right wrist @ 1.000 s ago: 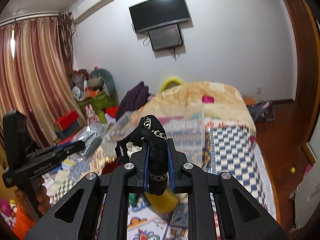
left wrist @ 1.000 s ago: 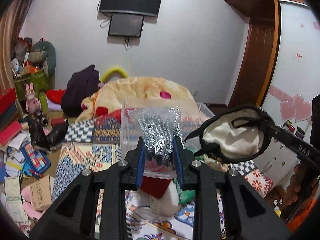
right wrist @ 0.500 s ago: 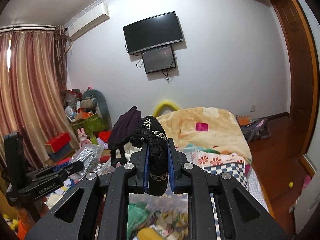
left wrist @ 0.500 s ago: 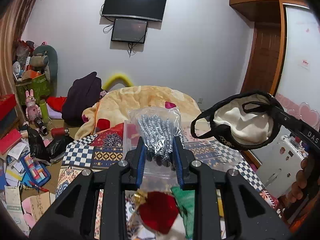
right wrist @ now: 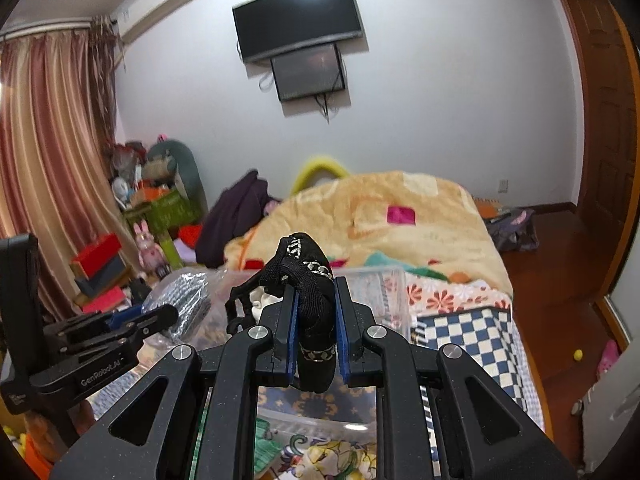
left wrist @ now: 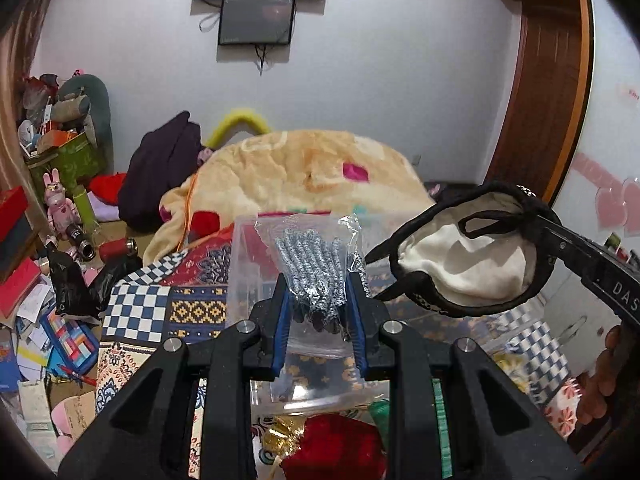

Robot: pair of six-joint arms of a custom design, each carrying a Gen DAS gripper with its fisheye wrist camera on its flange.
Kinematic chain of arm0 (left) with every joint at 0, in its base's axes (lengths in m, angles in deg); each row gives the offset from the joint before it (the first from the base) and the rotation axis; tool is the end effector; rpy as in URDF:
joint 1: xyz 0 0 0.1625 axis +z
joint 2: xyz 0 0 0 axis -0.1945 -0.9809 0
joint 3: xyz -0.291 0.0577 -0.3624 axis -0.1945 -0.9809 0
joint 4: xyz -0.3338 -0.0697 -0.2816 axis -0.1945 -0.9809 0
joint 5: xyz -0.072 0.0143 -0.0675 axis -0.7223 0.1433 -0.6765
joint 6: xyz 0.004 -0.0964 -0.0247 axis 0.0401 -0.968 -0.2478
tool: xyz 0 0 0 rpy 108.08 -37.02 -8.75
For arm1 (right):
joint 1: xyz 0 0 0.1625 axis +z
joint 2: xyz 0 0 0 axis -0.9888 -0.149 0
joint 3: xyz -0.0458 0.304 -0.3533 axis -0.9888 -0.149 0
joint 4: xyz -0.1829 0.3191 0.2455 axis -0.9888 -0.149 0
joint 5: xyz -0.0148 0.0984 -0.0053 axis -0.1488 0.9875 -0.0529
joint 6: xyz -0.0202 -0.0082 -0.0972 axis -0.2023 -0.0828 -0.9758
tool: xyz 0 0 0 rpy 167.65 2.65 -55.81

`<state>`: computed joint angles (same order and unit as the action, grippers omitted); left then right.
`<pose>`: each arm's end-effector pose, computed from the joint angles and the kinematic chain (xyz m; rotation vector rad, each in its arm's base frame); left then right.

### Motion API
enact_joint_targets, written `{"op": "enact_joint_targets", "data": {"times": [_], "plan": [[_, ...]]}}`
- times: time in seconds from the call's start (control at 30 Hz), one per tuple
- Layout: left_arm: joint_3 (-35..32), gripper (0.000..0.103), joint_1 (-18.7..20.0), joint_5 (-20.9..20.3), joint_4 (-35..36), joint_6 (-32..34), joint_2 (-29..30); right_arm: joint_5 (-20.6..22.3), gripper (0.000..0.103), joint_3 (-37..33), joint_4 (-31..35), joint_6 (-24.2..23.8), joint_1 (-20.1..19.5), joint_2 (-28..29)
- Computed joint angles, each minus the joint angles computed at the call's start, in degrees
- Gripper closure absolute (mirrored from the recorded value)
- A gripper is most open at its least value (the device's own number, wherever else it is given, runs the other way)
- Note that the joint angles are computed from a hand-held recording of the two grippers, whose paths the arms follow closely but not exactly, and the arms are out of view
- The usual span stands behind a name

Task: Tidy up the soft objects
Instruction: 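Drop the silver packet into the clear box with left tool while right tool drops mask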

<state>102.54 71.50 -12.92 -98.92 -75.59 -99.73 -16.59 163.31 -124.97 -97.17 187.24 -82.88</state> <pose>-0.1629 -0.7236 0.2678 0.1353 2.1010 -1.2104 0.3467 -0.7627 0.1182 1.1213 -2.5442 1.0250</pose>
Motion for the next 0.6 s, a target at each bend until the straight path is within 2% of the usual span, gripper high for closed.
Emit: {"op": "enact_joint_targets", "data": {"times": [0.27,0.6], "plan": [[-2.3,0.077,1.7,0.0,6.3,-3.4,1.5,-2.4,0.089,-3.1,7.7,1.1,0.0,1.4],[-1.4,0.074,2.5,-3.6,10.2,-7.4,0.0,-6.6,0.084,-3.4,8.4,-0.7,0.5,2.0]]}}
